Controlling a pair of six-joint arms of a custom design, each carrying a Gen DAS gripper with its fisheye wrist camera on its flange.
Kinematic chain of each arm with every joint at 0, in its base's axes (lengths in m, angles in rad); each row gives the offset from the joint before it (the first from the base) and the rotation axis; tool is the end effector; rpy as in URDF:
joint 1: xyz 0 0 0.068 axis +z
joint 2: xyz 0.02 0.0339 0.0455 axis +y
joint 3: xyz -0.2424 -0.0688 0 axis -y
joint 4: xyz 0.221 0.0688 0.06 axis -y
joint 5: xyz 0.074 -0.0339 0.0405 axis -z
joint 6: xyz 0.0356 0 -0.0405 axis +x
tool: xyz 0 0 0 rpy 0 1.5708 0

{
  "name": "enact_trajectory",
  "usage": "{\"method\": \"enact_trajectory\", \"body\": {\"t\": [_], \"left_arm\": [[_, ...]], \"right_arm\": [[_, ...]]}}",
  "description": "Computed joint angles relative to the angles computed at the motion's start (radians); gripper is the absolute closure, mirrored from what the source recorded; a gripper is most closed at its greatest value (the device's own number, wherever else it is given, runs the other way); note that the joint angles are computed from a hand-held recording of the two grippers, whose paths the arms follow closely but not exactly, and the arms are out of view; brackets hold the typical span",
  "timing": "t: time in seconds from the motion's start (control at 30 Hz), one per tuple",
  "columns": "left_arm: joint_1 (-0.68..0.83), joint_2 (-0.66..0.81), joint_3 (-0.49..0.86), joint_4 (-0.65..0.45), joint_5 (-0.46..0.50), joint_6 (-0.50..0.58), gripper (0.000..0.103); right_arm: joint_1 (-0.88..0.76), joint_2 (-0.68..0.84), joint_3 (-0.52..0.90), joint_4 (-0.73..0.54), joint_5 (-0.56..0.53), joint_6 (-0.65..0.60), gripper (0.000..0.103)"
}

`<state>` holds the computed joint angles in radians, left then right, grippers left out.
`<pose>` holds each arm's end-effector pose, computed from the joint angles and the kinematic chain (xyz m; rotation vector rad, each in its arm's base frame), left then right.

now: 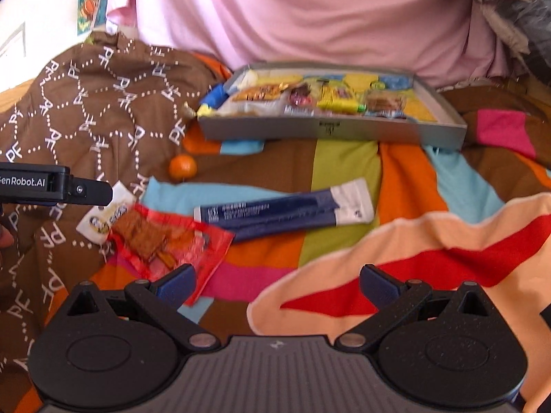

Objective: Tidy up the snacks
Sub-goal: 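Move both tools back from the tray to the remaining snacks, then move the left tool to the red spicy-strip pack while the right tool approaches the blue tube packet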

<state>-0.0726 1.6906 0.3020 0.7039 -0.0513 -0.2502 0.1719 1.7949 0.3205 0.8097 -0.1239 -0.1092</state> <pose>0.2324 -0.0151 0.0784 -0.2275 2.2455 -0.1149 0.2366 0.0455 0.0682 -0.3798 2.2026 0.1726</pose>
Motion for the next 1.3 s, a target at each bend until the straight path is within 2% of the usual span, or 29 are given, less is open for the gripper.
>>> {"method": "enact_trajectory", "body": {"t": [0.4, 0.83, 1.3], "left_arm": [[-0.009, 0.037, -0.005, 0.023, 0.071, 0.017, 0.001], [0.03, 0.114, 0.043, -0.002, 0.23, -0.042, 0.001], [0.089, 0.179, 0.109, -0.005, 0.298, -0.099, 0.001]], "right_arm": [[0.027, 0.043, 0.036, -0.066, 0.03, 0.006, 0.0], [0.047, 0.09, 0.056, -0.093, 0.056, 0.043, 0.0], [0.015, 0.102, 0.114, -0.172, 0.02, 0.069, 0.0]]}}
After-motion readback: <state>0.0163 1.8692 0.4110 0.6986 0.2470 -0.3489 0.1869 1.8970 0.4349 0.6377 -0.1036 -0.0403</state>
